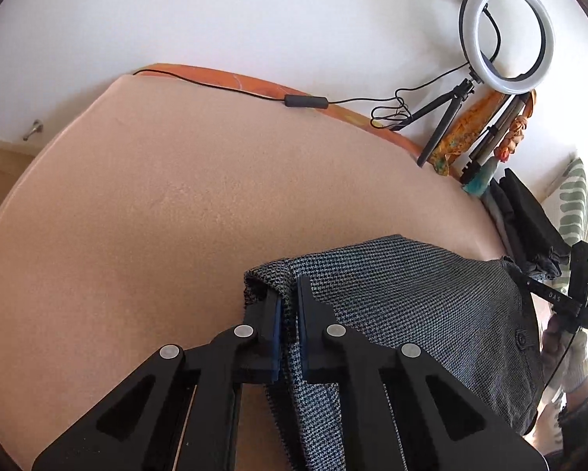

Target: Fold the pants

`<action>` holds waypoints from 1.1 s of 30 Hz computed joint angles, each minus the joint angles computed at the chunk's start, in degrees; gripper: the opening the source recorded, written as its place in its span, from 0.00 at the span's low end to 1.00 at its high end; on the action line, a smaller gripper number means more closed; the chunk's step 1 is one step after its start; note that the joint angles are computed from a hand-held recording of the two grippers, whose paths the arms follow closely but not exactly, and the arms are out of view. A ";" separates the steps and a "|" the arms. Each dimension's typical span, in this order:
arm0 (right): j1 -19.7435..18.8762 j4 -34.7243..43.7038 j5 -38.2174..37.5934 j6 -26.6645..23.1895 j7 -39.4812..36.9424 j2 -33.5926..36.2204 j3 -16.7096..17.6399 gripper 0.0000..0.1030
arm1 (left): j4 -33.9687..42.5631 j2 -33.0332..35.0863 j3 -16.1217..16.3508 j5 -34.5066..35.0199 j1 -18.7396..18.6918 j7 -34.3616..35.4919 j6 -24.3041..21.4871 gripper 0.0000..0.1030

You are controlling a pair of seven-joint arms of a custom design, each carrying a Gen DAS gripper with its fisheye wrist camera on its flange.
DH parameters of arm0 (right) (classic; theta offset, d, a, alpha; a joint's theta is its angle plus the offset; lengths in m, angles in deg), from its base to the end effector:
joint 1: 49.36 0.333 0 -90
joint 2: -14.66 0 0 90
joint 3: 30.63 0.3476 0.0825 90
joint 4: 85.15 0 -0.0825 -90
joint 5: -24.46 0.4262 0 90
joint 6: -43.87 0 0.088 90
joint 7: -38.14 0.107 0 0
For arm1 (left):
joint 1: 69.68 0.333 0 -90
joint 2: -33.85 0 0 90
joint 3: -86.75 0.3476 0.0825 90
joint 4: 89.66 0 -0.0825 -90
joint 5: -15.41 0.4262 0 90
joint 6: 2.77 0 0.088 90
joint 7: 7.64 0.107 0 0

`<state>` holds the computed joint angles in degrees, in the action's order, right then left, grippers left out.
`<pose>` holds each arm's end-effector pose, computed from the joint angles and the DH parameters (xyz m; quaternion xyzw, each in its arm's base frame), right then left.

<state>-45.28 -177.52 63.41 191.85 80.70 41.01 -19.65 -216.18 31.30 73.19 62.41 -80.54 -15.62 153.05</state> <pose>0.7501 0.1665 0.4259 -0.8135 0.4531 -0.0707 0.3577 0.5270 -0.2699 0.4591 -0.8279 0.4291 -0.3124 0.1813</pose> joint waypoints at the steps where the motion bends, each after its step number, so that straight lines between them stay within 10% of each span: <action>1: 0.19 0.38 -0.76 -0.87 0.91 0.35 -0.46 0.12 | 0.06 -0.31 -0.07 -0.64 -0.13 0.46 -0.80 0.13; 6: 0.12 -1.51 -3.03 0.30 3.20 -1.65 -1.83 0.40 | 0.13 -3.19 -1.48 0.58 -0.51 0.10 -6.36 0.25; 12: -2.35 -8.48 4.31 4.26 -5.82 -8.76 1.06 0.43 | -0.35 -5.44 -3.84 1.46 -1.35 -0.53 -1.53 0.25; 21: 2.70 -8.50 11.17 -8.97 -13.44 -12.59 -0.05 0.45 | 0.69 0.86 -4.79 -9.30 -6.49 8.10 8.16 0.25; 24: 6.07 -5.43 8.05 -10.89 -10.36 -10.54 -0.98 0.50 | 0.24 2.35 -4.58 -18.73 -8.78 18.17 5.88 0.25; 33: 13.21 14.68 -4.78 -20.84 6.99 4.60 -0.46 0.59 | -2.97 0.71 -3.88 -14.21 -8.89 14.17 10.76 0.25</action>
<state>-32.07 -162.84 58.63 171.01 87.69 45.61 -20.12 -219.15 32.01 69.31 48.20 -89.43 -1.45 163.81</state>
